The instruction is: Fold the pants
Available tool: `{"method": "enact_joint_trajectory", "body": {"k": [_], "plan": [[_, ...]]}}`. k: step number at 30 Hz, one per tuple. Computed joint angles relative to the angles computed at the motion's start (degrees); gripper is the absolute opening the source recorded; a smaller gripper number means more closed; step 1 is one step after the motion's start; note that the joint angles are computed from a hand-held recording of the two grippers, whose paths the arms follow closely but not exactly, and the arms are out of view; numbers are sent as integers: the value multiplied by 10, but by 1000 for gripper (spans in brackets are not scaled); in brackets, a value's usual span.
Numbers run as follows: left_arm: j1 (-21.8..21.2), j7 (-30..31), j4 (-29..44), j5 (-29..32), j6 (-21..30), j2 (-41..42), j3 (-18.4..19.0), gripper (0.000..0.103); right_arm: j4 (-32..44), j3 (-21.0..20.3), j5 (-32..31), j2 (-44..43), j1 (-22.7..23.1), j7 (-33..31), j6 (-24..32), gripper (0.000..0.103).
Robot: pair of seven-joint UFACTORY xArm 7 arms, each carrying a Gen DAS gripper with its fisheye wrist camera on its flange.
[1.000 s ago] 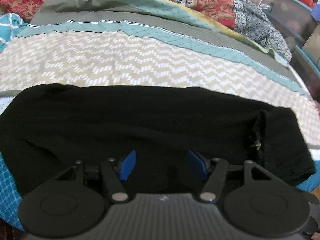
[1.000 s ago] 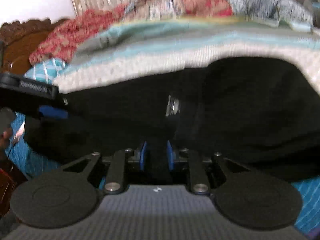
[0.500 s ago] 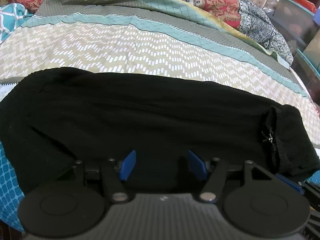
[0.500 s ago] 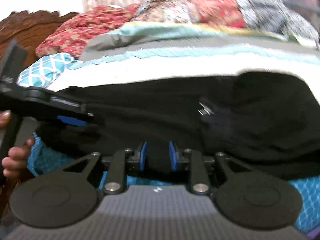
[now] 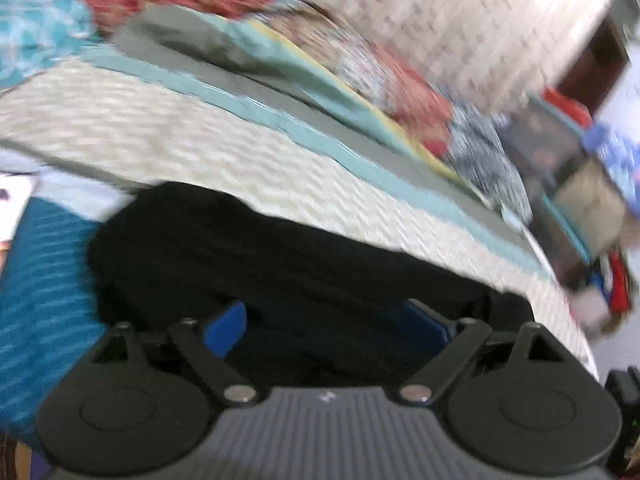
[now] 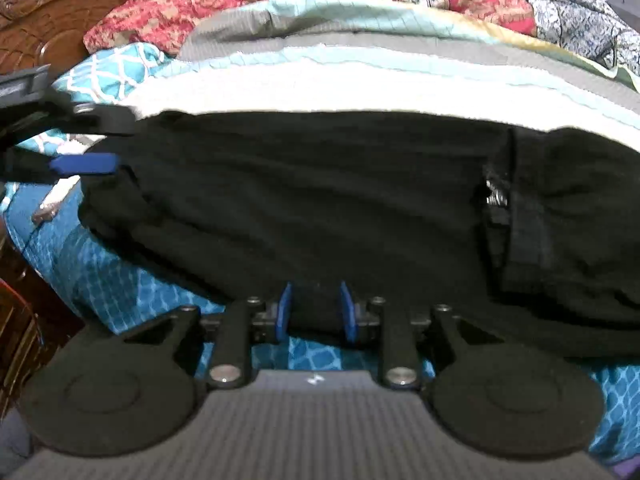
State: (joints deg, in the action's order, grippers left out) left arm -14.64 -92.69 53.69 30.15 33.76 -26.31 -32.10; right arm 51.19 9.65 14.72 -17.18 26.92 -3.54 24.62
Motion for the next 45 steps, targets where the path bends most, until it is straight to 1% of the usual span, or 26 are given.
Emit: {"method": "enact_joint_trajectory", "body": {"k": [2,5,6,8,10,12,15,17,18,19,20,21,22,24,26,28,29,30,31,33,35,37,39,42,43,45], "plan": [[-2,-31,-54,-21,12,-65,16,93,0,-1,2,-2,6,-11,-16,30],[2,-71,-127,-70,5,-137,37,93,22,0,6,19,19,-30,-34,30],[5,-80,-143,-87,-4,-150,41,93,36,-1,12,32,24,-41,-38,30],[12,-97,-185,-112,-50,-174,49,94,66,-2,29,57,34,-64,-40,30],[25,-102,-204,-133,-78,-174,47,98,105,-2,63,89,44,-92,-36,30],[42,-104,-213,-143,-117,-160,44,103,147,7,94,124,47,-111,-31,30],[72,-101,-214,-151,-171,-131,34,103,214,30,131,181,45,-129,-20,30],[90,-104,-208,-156,-177,-117,24,102,252,46,154,218,40,-126,-5,28],[105,-106,-203,-150,-183,-110,13,99,270,53,162,238,38,-116,6,28],[117,-104,-199,-142,-184,-106,2,89,288,49,170,256,44,-104,23,28],[111,-102,-190,-131,-174,-93,6,57,317,67,159,282,28,-81,64,28],[110,-83,-172,-143,-139,-80,3,47,339,76,125,313,27,-36,96,28],[115,-78,-164,-144,-126,-78,-4,43,344,60,110,321,44,-10,104,28],[117,-99,-170,-122,-143,-92,-6,32,330,71,127,315,35,-7,81,28],[129,-99,-163,-102,-151,-107,-18,28,332,83,156,313,16,-22,96,28],[147,-79,-133,-75,-158,-98,-37,26,324,93,224,307,-8,-51,105,28],[157,-62,-110,-58,-161,-84,-49,23,315,96,259,302,-17,-57,106,28],[162,-46,-91,-46,-162,-71,-57,23,305,96,291,294,-25,-63,107,28],[170,-30,-67,-31,-157,-53,-70,23,292,96,319,282,-30,-75,104,28],[181,-1,-16,2,-134,-11,-98,23,253,89,349,246,-32,-109,87,30],[185,8,25,35,-121,37,-118,22,214,74,350,203,-27,-126,68,30],[178,8,52,59,-128,83,-124,22,175,58,342,163,-21,-133,46,30],[176,8,90,97,-103,134,-144,22,131,39,329,119,-19,-123,20,30],[163,21,139,165,-59,210,-168,22,81,12,338,73,-13,-104,-9,31],[154,28,146,171,-51,228,-167,22,76,5,339,70,-9,-98,-15,31],[133,69,157,146,-38,256,-157,25,69,-11,354,62,-2,-99,-17,35]]}}
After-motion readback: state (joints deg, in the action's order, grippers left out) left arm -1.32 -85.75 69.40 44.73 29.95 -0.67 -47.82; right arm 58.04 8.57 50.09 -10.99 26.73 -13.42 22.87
